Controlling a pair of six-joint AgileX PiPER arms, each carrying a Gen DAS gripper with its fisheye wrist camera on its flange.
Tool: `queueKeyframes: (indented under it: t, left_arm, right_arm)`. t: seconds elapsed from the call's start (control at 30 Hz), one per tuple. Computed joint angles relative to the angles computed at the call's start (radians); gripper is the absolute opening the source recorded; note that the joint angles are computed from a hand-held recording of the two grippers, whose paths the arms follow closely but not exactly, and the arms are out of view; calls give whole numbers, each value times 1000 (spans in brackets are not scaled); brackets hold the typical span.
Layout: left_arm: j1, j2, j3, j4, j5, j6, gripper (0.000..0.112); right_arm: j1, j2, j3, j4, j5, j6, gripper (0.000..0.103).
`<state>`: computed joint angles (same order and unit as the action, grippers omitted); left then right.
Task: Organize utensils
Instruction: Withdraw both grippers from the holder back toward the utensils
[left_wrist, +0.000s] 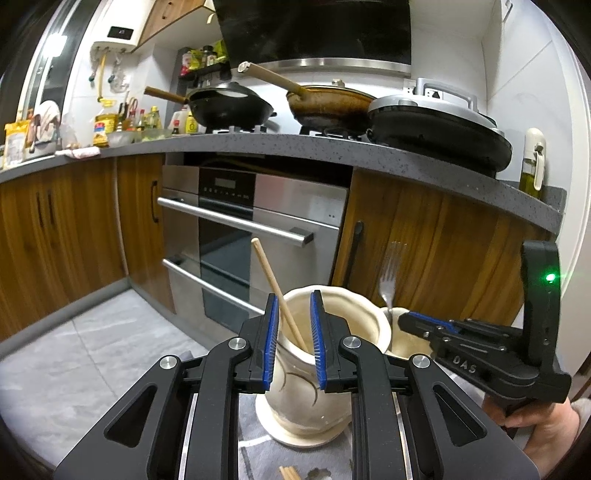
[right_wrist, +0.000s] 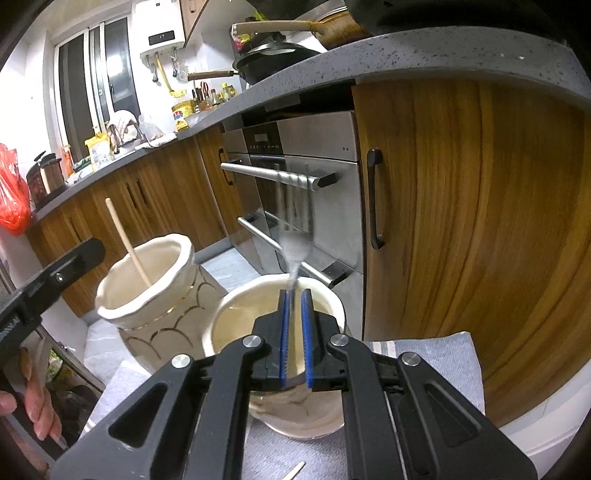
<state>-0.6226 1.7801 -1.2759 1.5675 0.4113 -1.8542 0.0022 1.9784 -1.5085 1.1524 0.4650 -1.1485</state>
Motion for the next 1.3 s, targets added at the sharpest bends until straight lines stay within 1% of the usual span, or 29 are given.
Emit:
queueKeyframes:
  t: [0.03,0.1,0.13,0.2,0.27,0.37,0.4,0.43,0.47,0.5,0.53,0.57,0.67,0.77,0.87,0.97,1.1,1.3]
  left_arm:
    - [-1,-2,-1,-9,2,10,19]
    - [-6,-6,-2,-29,11,33,25]
    - [-8,-8,1,-29,16,36,30]
    - [-19,-20,15,-32,34,46,31]
    - [-27,-31,31,-38,45,52,36]
    - [-44,-55,65,-33,70,39,51]
    - [-52,-63,76,-36,85,34,54]
    - [-55,-71,86,-37,90,30,61]
    - [-59,-80,95,-44,97,30,65]
    - [-67,-90,105,-57,107,31,66]
    - [-73,-100,113,-68,115,35,70]
    - [-80,-107,120,-80,126,42,74]
    - [-117,-128,143,-99,181,60,80]
    - [-150,-151,165,-124,233,85,87]
    - [-175,-176,186,-146,270,92,90]
    - [-194,-200,208,-166,287,94,91]
    - [-227,-222,230,-193,329,108,91]
    - [-267,-237,247,-232,364,138,92]
  right_arm:
    - [-5,-9,15,29,5,-26,16]
    - [-17,-32,47,80,17,-76,25]
    - [-25,-48,71,111,22,-111,29]
    - [-35,-79,116,155,18,-166,33]
    - [-46,-119,174,206,9,-232,46]
    - [-64,-175,251,263,8,-323,57]
    - [-69,-190,269,277,10,-347,63]
    - [-76,-208,293,300,12,-382,68]
    - [-81,-232,325,334,10,-429,70]
    - [-87,-246,343,356,10,-460,76]
    - [-92,-264,366,383,12,-497,81]
    - [-99,-284,392,412,16,-537,85]
    - [-111,-323,437,447,22,-593,95]
    - [-126,-360,483,510,23,-672,97]
    - [-147,-384,511,514,36,-684,97]
    - [-166,-406,533,496,52,-675,97]
    - [-182,-440,568,493,57,-688,97]
    - [-214,-472,598,460,77,-676,97]
